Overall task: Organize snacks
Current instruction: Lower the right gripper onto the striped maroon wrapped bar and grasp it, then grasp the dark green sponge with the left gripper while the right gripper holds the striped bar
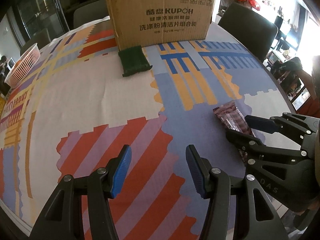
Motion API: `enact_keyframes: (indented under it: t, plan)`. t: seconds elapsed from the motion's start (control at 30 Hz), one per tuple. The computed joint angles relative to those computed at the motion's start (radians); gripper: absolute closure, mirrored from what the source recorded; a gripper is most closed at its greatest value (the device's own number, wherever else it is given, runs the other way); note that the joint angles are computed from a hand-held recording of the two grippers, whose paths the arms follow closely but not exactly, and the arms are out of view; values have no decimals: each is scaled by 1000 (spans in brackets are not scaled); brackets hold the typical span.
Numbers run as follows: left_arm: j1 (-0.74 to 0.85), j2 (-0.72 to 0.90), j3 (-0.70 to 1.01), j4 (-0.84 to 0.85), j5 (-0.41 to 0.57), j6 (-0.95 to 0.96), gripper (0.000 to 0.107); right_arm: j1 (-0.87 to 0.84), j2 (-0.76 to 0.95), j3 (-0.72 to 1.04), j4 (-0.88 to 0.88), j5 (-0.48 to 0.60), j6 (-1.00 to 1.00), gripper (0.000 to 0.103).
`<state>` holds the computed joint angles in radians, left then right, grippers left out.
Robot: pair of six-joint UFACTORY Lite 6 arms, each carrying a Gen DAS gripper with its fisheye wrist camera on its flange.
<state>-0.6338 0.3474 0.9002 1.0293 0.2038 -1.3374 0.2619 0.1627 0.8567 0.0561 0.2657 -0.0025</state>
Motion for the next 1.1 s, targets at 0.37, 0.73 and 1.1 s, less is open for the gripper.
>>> enact_keyframes:
  t: [0.37, 0.73, 1.1]
  plan:
    - [69, -5, 61, 15, -10, 14, 51, -11, 22, 93, 48, 9, -42, 65]
    - [174, 133, 293, -148, -36, 238, 52, -18, 166, 328, 33, 20, -5, 65]
    - [231, 412, 647, -409, -1, 544, 52, -37, 372, 622, 16, 66, 33, 65]
